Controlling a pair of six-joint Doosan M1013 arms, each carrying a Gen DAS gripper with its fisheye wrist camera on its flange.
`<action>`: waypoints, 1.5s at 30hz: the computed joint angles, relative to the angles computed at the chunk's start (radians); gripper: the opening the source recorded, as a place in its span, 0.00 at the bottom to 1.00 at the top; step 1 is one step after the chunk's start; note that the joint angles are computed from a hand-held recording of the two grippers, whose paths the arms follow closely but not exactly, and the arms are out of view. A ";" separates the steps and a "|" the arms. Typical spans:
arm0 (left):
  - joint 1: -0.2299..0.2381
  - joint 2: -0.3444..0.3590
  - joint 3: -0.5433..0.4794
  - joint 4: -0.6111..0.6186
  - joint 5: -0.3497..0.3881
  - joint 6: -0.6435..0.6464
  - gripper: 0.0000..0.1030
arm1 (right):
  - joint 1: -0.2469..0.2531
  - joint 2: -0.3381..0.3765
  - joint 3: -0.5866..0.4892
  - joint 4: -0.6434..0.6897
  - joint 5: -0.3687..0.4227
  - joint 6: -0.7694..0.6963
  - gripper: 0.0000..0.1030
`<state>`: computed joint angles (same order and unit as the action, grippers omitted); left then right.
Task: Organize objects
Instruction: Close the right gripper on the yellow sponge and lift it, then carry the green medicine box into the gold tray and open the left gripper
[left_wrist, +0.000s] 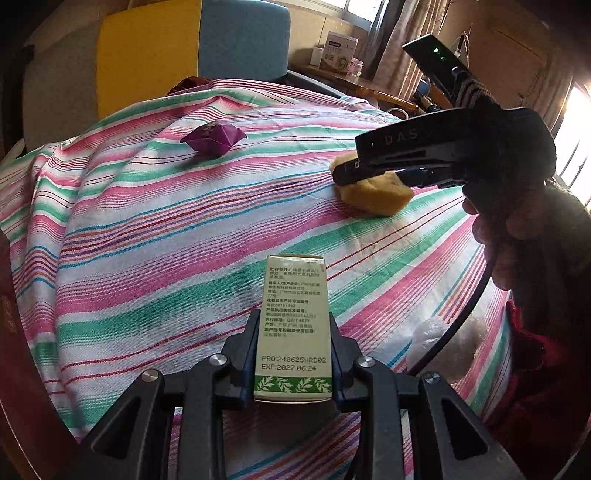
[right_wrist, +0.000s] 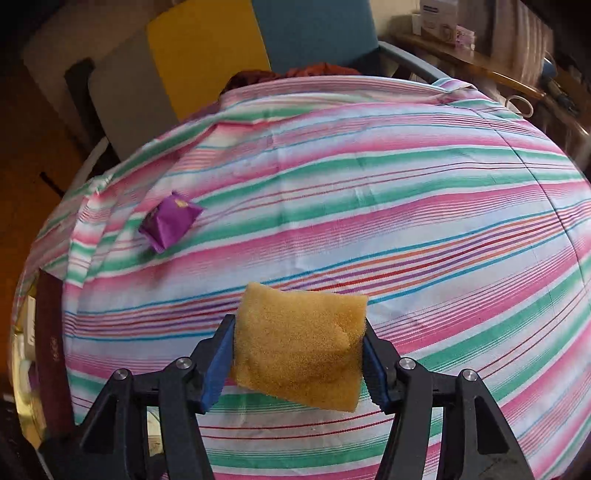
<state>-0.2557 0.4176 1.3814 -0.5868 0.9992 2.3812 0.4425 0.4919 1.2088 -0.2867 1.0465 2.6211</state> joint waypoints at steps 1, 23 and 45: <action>0.000 0.000 0.001 -0.001 -0.001 0.002 0.30 | -0.006 0.003 -0.003 0.013 0.006 -0.006 0.61; -0.009 -0.027 0.040 0.010 -0.071 0.037 0.30 | -0.010 0.029 -0.028 0.038 0.067 -0.092 0.67; 0.054 -0.135 0.047 -0.085 -0.129 0.073 0.29 | 0.011 0.032 -0.016 -0.057 0.057 -0.138 0.68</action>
